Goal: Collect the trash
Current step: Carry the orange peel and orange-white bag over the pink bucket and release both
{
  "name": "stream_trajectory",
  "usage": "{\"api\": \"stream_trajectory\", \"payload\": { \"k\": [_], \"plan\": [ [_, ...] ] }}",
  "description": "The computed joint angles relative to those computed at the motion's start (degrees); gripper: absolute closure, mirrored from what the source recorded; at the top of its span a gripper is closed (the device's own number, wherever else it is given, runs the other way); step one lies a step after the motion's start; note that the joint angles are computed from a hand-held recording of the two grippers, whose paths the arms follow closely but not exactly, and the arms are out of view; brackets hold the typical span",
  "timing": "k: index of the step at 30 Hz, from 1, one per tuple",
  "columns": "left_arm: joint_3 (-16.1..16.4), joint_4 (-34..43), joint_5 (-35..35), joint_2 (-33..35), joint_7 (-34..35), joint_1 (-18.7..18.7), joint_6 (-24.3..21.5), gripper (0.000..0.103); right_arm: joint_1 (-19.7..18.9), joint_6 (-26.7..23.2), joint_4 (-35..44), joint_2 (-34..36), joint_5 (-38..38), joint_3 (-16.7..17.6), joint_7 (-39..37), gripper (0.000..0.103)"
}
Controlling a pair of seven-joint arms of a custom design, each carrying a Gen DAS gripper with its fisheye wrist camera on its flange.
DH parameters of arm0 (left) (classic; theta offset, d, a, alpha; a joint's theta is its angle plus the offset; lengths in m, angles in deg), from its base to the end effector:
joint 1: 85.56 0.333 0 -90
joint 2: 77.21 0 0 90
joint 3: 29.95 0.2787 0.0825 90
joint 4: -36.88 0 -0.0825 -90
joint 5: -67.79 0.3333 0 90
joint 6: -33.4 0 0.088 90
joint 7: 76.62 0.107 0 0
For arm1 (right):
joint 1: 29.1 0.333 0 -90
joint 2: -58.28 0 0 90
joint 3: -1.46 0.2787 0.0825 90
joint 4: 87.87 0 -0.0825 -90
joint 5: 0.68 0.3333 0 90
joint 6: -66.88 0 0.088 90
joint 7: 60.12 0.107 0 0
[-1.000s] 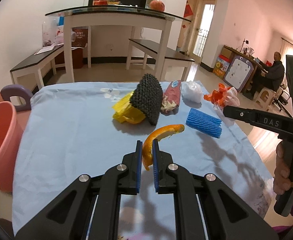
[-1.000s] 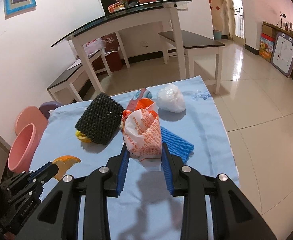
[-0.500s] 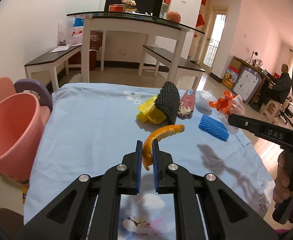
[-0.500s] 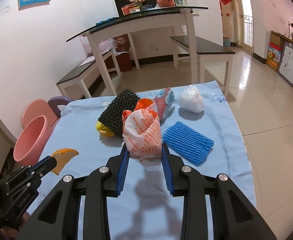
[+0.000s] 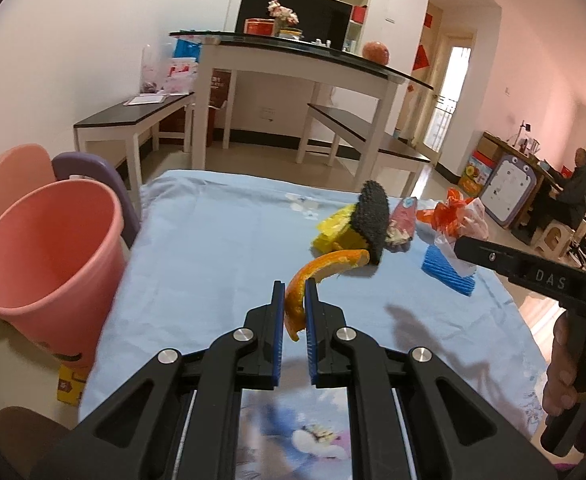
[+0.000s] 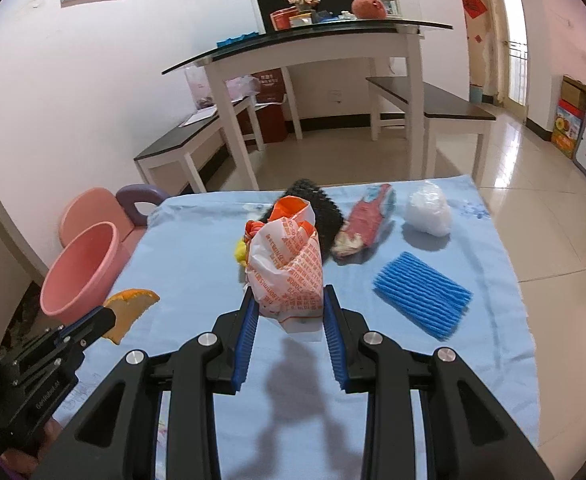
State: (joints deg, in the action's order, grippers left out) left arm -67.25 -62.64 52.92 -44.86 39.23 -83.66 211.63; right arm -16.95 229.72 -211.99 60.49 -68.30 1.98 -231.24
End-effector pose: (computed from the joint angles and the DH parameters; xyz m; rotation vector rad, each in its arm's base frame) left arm 0.5851 -0.2947 0.4038 -1.2402 2.2732 -1.2857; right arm 0.5023 0.1626 0.4175 -1.2622 2.0375 -0.7057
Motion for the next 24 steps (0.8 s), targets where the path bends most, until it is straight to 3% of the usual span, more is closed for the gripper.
{"api": "stream_trajectory", "payload": {
  "k": [9, 16, 24],
  "plan": [
    [3.6, -3.3, 0.8, -3.1, -4.1, 1.2, 3.2, 0.094, 3.5, 4.9, 10.7, 9.4, 4.1, -1.5, -6.9, 0.072],
    [7.1, -4.4, 3.4, -4.7, -9.5, 2.3, 6.0, 0.094, 5.5, 7.5, 22.6, 19.1, 16.5, -0.3, -22.5, 0.071],
    [13.1, -2.4, 7.3, -4.6, -17.2, 1.1, 7.4, 0.094, 6.4, 5.3, 38.0, 29.5, 30.0, 3.6, -40.8, 0.071]
  ]
}}
